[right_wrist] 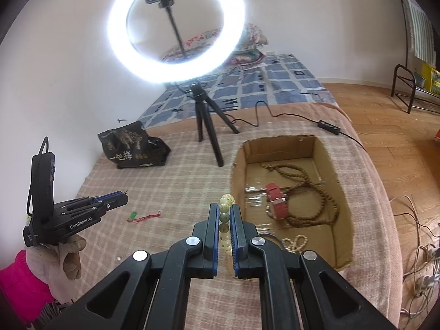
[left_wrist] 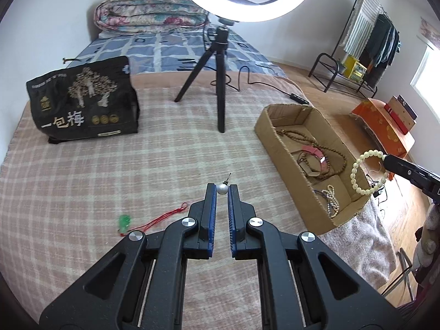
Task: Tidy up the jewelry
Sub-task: 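Carry the pearl earring and cream bracelet over the cardboard box with both tools, then open both tools to drop the earring and bracelet into the box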
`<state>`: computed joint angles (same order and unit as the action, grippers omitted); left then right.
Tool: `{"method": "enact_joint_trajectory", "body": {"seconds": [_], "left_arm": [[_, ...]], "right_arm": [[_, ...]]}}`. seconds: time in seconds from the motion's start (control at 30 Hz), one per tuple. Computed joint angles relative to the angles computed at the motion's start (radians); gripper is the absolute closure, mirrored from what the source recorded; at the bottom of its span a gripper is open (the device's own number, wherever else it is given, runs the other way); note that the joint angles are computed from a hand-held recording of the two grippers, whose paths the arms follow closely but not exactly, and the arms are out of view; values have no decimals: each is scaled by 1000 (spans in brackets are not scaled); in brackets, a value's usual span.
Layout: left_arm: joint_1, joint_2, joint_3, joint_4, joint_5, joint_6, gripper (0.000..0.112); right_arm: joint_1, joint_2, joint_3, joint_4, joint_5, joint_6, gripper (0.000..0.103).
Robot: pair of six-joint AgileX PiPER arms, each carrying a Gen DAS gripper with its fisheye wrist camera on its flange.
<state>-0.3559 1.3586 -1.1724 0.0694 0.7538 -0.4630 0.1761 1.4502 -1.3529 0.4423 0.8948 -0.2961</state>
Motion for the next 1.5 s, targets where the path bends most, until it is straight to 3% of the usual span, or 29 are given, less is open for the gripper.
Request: {"method": "enact_joint_trajectory", "body": {"seconds": [0.6, 1.2, 1.3, 1.33, 1.37, 1.47, 1.5], "left_arm": [[-126, 275, -305, 25, 20, -41, 106], [-188, 594, -749, 61, 172, -63, 106], [-193, 612, -781, 63, 180, -70, 106], [-194, 616, -791, 67, 185, -74, 106], [-193, 620, -800, 66, 190, -74, 104], [-196, 624, -815, 81, 194, -89, 71], [-198, 620, -809, 90, 187, -95, 71]], "right_arm": [[-144, 61, -4, 12, 32, -34, 98], [-139, 105, 0, 8, 29, -26, 98], [-135, 104, 0, 10, 25, -27, 95], [-134, 104, -1, 8, 25, -25, 90], [-133, 103, -1, 7, 24, -24, 81], [-122, 97, 3, -25, 8, 2, 72], [-119, 98, 1, -35, 7, 10, 71]]}}
